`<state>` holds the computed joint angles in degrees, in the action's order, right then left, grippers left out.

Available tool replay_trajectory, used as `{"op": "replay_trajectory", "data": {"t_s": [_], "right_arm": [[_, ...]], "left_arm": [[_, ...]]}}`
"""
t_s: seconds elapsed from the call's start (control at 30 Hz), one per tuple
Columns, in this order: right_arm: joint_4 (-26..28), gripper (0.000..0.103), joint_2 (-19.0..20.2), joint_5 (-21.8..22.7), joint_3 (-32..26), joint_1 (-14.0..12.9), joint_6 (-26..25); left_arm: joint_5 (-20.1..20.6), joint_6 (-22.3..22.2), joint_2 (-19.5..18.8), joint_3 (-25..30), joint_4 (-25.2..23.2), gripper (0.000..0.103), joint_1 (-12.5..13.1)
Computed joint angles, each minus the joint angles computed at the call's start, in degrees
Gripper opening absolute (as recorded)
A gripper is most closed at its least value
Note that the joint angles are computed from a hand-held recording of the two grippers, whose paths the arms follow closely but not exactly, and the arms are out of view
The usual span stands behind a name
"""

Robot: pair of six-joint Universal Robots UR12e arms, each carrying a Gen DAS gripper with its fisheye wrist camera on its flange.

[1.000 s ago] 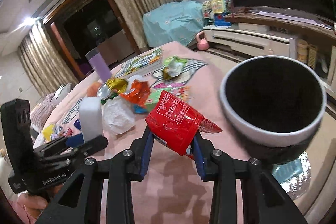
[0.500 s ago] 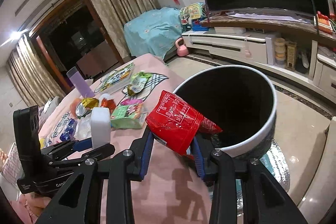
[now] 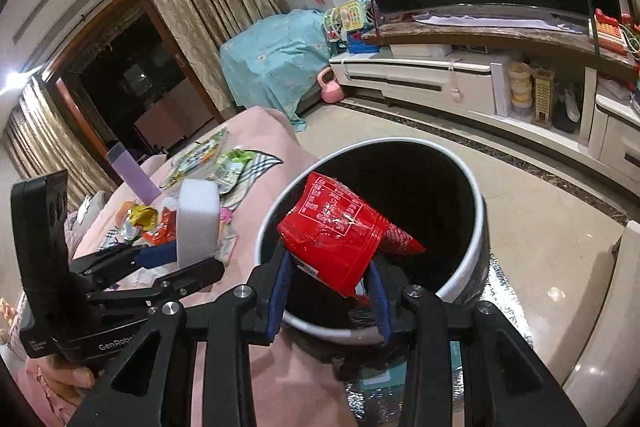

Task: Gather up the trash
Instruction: 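Carry the white cup and red bag over the trash bin with both tools, then open both tools to drop the cup and bag into the bin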

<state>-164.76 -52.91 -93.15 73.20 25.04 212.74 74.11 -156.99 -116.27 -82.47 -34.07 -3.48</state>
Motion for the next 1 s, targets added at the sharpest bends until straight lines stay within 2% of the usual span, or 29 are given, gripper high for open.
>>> {"op": "replay_trajectory", "data": {"t_s": [0.3,0.63,0.77,0.93,1.0], "right_arm": [[2.1,0.039,0.1,3.8,-0.7,-2.0,0.5],[3.5,0.039,0.2,5.6,-1.1,-3.2,0.4],[4.5,0.039,0.3,5.9,-1.6,-3.3,-0.1],[6.5,0.039,0.6,5.6,-2.5,-3.3,-1.3],[7.2,0.04,0.7,5.9,-2.8,-3.5,-1.2]], "left_arm": [[0.7,2.4,-3.3,6.0,-7.0,0.053,-1.4],[2.3,3.0,-5.2,8.9,-9.7,0.056,-2.4],[2.6,3.3,-5.4,9.1,-9.2,0.057,-2.7],[3.2,3.9,-5.4,9.2,-8.6,0.064,-2.8],[3.1,3.9,-5.5,9.3,-8.8,0.071,-2.8]]}}
